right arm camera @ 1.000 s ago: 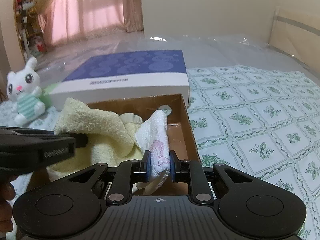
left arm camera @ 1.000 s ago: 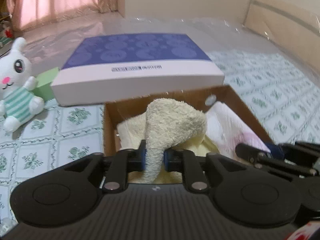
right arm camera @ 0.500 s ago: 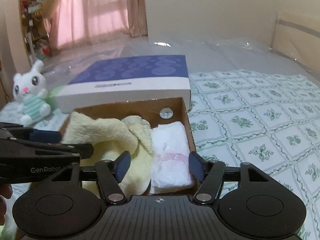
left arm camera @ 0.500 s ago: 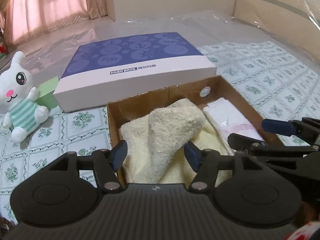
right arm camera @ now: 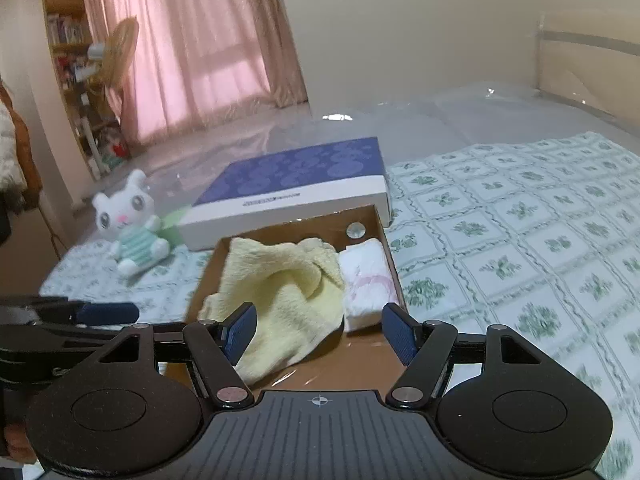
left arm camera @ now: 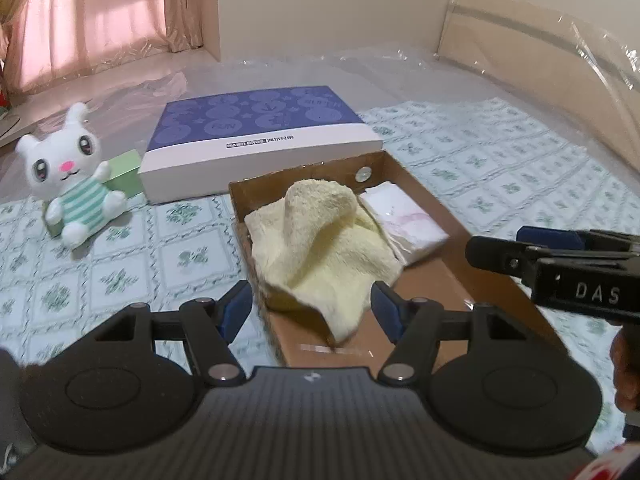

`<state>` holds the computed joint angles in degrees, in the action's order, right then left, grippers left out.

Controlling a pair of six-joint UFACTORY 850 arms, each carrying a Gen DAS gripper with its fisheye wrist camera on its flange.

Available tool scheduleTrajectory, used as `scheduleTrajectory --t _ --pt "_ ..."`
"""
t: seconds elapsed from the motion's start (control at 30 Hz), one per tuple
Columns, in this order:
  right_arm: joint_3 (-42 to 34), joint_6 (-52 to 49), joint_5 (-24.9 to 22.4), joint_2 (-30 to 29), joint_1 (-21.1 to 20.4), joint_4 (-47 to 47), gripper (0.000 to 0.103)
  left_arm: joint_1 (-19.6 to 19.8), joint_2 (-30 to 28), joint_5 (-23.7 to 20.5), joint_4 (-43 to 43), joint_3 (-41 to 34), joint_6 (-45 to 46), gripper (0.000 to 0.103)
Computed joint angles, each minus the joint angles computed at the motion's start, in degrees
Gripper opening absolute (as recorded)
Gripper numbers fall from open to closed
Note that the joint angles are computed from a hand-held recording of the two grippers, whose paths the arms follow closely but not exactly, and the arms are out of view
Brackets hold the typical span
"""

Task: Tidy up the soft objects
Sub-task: 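Move both tools back from the box toward the remaining items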

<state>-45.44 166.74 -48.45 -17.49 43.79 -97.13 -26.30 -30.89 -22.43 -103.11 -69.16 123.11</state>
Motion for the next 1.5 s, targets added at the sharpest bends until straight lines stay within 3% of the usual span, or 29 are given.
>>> scheduleTrajectory --t 0.4,0.77,1.13,1.5 --pt "-2.0 -3.2 -8.3 2.4 13.0 12.0 0.069 7.8 16.0 -5.9 -0.5 16.4 2.3 0.063" --pt "-6.0 -2.2 -13.6 0.8 21.4 15.8 0.069 16.6 24.5 -10.2 3.6 25.8 0.0 0.063" --pt "-9.3 -1.2 -13.1 -2.1 24.8 16.3 0.069 25.6 28.8 -11.5 5.4 31.0 -0.7 0.063" --pt "-13.1 -3.2 -6.7 -6.8 24.1 13.4 0.069 29.4 28.0 -9.9 4.6 32.9 0.5 0.063"
